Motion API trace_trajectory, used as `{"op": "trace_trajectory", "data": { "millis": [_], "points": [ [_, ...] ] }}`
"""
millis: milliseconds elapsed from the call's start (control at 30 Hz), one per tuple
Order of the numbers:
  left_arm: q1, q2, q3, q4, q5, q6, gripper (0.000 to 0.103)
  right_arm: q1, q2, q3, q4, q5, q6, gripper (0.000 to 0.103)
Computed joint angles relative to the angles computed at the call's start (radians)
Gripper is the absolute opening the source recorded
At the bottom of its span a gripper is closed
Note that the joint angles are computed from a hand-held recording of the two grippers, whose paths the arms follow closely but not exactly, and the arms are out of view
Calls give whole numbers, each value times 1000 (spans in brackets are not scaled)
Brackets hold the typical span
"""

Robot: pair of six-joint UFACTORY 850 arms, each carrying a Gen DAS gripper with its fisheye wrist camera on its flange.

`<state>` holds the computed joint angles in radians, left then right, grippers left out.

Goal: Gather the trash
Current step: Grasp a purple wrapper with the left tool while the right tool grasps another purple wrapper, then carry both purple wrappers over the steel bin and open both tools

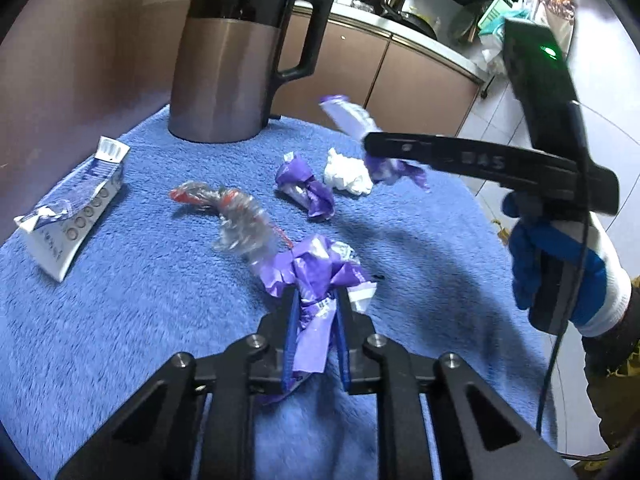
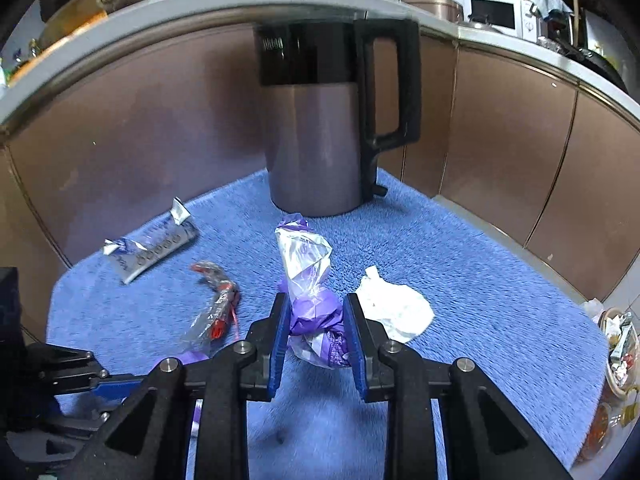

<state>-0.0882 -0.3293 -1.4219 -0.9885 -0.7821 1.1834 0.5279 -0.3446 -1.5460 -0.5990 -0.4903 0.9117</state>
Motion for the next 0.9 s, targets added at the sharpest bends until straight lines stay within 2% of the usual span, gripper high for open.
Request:
{"op": "trace_trajectory", "data": {
  "millis": [400, 633, 900],
  "points": [
    [75, 147, 86, -80, -12, 39, 16, 98, 224, 163, -266, -17, 290, 25],
    [106, 219, 116, -96, -5, 13, 16, 158, 347, 241, -412, -64, 429, 25],
    [72, 289, 141, -83, 29, -10, 16, 208, 494, 361, -522, -144, 569, 25]
  ]
}}
